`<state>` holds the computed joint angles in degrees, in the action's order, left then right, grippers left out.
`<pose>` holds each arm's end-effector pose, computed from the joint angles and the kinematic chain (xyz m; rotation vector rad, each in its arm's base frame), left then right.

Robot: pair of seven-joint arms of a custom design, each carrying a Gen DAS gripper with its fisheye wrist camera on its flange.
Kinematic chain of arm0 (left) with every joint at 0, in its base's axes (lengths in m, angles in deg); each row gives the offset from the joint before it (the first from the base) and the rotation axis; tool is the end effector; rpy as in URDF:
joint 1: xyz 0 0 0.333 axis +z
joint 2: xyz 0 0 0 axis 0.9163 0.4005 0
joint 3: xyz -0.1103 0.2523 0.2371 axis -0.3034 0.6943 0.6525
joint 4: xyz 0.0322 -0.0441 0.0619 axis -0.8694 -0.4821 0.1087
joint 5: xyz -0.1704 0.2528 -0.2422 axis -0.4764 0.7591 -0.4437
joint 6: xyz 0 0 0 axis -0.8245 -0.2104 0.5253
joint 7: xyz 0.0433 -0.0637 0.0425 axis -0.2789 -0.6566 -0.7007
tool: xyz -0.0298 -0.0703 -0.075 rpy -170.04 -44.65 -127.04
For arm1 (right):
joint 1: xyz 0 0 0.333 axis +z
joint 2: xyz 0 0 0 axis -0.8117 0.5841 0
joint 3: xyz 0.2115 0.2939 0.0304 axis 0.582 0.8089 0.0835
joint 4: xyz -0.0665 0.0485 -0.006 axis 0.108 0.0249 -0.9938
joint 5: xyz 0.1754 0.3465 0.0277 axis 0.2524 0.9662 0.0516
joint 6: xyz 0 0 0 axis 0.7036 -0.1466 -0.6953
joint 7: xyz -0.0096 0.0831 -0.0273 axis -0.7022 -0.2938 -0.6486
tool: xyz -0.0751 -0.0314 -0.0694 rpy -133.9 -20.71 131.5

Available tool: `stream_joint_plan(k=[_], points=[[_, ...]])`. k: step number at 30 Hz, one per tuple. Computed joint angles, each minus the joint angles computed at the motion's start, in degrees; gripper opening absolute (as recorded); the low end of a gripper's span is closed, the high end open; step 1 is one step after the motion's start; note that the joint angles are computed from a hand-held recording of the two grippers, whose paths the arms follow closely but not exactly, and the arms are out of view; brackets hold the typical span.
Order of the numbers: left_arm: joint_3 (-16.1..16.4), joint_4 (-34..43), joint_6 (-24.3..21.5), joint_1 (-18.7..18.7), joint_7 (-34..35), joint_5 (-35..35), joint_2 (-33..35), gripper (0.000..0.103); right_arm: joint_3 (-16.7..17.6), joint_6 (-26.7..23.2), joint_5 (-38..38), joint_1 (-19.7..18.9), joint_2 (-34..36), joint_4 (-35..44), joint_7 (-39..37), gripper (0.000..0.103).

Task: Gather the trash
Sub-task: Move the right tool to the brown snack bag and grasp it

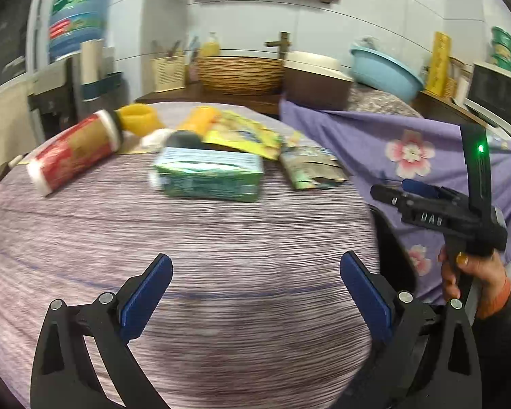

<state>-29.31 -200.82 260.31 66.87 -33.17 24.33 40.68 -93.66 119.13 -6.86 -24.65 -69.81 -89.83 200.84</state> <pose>0.4540 -0.2435 0.5181 -1.6222 1.8201 -0.9362 0.5792 0.3092 0.4853 -1.7511 1.4474 -0.5791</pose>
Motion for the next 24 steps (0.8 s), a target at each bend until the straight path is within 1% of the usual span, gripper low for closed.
stream_joint_plan(k=[1, 2, 3, 4, 8, 11, 14, 15, 17, 19, 20, 21, 22, 24], points=[[0.41, -0.55, -0.31, 0.04, 0.32, -0.42, -0.66, 0.098, 4.63, -0.54, 4.27, -3.7, 0.82, 0.98, -4.69, 0.089], [0.75, -1.21, -0.63, 0.35, 0.64, -0.83, -1.41, 0.098, 8.21, -1.28, 8.82, -6.13, 2.01, 2.56, -9.84, 0.09], [0.75, -1.59, -0.81, 0.7, 0.9, -1.28, -1.82, 0.098, 9.78, -2.11, 10.08, -7.0, 2.83, 3.94, -11.83, 0.093], [1.0, -2.16, -0.96, 0.93, 1.57, -2.28, -2.35, 0.098, 9.81, -2.9, 10.96, -6.55, 3.45, 5.09, -13.32, 0.094], [0.64, -4.03, -0.08, 2.78, 3.83, -5.65, -3.89, 0.098, 9.72, -8.36, 13.45, -3.9, 7.25, 11.71, -20.03, 0.095], [-0.91, -4.92, 0.46, 4.96, 5.24, -7.16, -4.92, 0.098, 8.64, -12.53, 13.85, -1.62, 9.4, 15.51, -23.09, 0.095], [-2.28, -5.51, 1.18, 6.7, 7.25, -9.31, -5.4, 0.098, 7.84, -16.02, 13.67, -0.11, 11.59, 19.25, -25.62, 0.095], [-2.49, -5.73, 1.65, 7.02, 8.14, -10.29, -5.52, 0.098, 7.79, -17.08, 13.91, 0.06, 12.21, 20.32, -26.38, 0.094], [-3.15, -5.94, 2.46, 7.73, 9.98, -12.25, -5.52, 0.098, 9.2, -19.92, 16.15, -0.78, 13.99, 23.15, -29.79, 0.095], [-3.21, -6.03, 3.45, 7.77, 12.39, -14.66, -5.23, 0.098, 10.0, -21.2, 18.24, -1.25, 15.13, 24.81, -31.9, 0.095], [-2.51, -5.9, 3.64, 6.85, 14.49, -16.54, -4.82, 0.098, 10.86, -22.91, 19.93, -1.77, 16.23, 26.57, -33.68, 0.095], [-2.65, -5.79, 3.64, 6.84, 15.67, -17.67, -4.64, 0.098, 11.04, -24.61, 21.13, -1.79, 17.21, 28.21, -34.71, 0.094], [-2.98, -5.62, 3.67, 7.17, 16.71, -18.47, -4.44, 0.098, 10.88, -25.59, 21.9, -1.61, 17.89, 29.32, -35.21, 0.094], [-4.37, -5.18, 3.71, 8.62, 17.99, -19.26, -4.23, 0.098, 12.3, -25.96, 25.41, -2.98, 18.8, 30.65, -37.1, 0.093]])
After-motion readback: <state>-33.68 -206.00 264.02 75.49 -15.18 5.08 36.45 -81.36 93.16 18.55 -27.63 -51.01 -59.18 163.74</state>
